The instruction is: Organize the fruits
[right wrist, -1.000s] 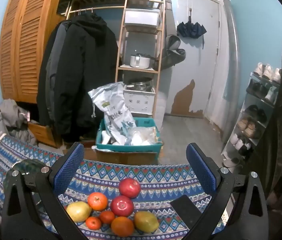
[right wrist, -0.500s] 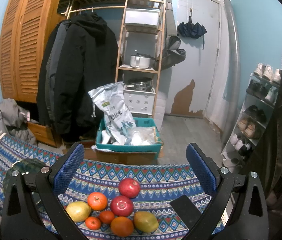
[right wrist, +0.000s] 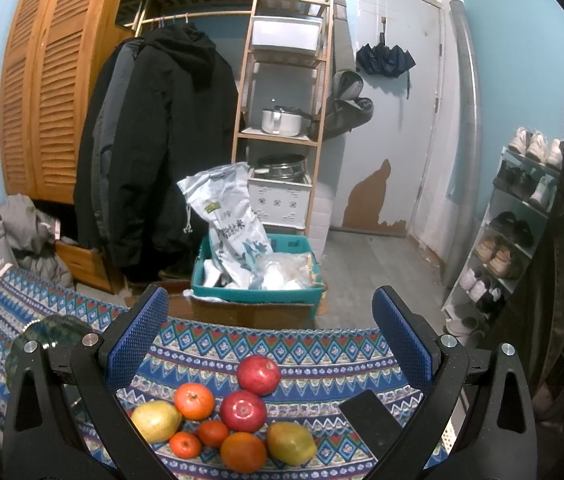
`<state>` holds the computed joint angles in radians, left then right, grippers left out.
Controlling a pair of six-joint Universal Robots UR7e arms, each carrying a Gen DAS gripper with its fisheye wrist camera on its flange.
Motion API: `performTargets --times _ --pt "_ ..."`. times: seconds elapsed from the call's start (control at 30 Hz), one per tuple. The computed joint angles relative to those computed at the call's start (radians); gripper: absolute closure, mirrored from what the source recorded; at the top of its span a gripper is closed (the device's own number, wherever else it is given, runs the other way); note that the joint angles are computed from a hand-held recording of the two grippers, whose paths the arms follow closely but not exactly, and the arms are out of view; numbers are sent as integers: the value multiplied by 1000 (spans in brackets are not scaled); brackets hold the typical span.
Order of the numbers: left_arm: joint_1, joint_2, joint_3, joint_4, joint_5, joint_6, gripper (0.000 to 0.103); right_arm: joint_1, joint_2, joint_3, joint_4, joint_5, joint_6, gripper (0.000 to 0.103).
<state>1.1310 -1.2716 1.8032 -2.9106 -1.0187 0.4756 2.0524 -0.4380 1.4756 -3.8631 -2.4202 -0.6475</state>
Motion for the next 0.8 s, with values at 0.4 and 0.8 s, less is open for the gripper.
performTargets --times 0.4,0.8 --pt "-2 -1 4 0 1 -2 1 2 2 -5 2 -4 -3 3" --pt "-2 -3 15 -3 3 -9 1 2 3 -5 4 -4 -2 3"
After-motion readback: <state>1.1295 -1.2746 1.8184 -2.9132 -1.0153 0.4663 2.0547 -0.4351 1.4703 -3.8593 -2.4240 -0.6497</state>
